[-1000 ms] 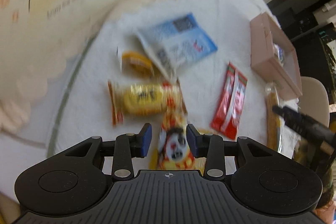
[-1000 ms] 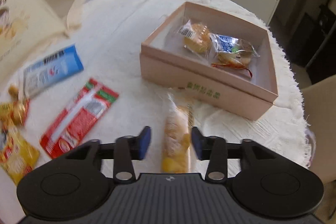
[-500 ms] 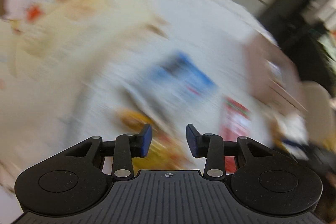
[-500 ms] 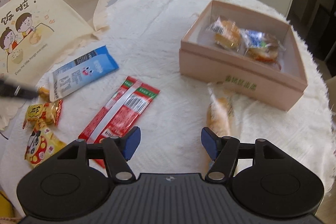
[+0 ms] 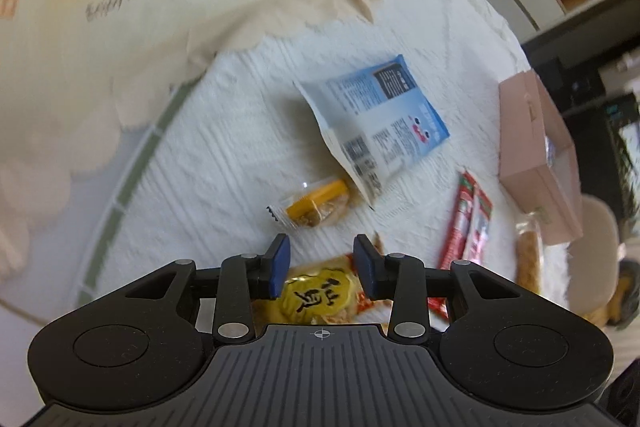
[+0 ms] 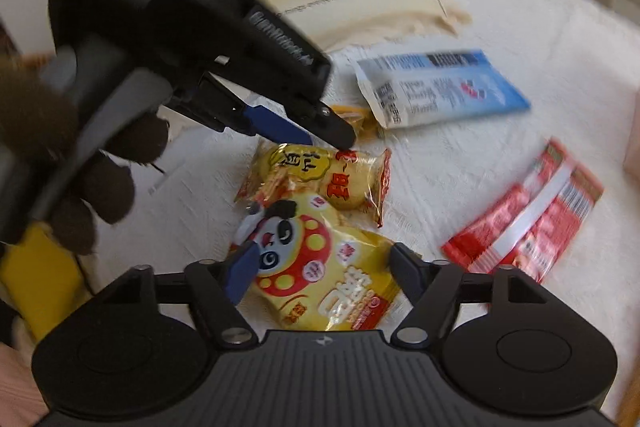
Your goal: Organize snacks
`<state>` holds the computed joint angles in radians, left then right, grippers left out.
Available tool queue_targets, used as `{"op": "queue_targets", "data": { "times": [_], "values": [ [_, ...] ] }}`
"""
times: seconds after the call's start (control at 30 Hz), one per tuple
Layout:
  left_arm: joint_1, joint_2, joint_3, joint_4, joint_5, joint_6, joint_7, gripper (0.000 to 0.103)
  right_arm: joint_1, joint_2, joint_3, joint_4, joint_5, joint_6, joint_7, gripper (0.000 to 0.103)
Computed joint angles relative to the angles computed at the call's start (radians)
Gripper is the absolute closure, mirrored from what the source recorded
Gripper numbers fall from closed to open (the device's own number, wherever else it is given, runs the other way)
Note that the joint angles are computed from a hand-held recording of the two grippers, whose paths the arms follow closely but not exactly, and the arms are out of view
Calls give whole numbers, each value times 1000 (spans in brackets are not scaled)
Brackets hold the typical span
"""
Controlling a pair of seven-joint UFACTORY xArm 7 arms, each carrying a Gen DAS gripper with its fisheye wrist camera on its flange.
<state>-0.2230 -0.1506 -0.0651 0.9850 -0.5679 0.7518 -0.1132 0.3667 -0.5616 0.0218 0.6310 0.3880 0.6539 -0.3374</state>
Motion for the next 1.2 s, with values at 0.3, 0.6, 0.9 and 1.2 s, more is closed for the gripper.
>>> {"op": "queue_targets", "data": {
  "times": [0.3, 0.6, 0.9, 1.2],
  "values": [
    [-81, -14, 0, -29, -276, 67, 89, 62, -242, -146, 41, -108, -315, -77, 46, 28],
    [-15, -32, -80, -4, 273, -161, 4, 62, -311, -195, -9, -84, -359, 41, 195, 28],
    [-44, 65, -71, 34, 419, -144, 89, 61, -175, -267, -82, -73, -136, 186, 169, 28],
    [-70, -58, -76, -51, 373, -93, 41, 75, -99, -149, -21, -28, -83, 129, 152, 28]
  ]
}}
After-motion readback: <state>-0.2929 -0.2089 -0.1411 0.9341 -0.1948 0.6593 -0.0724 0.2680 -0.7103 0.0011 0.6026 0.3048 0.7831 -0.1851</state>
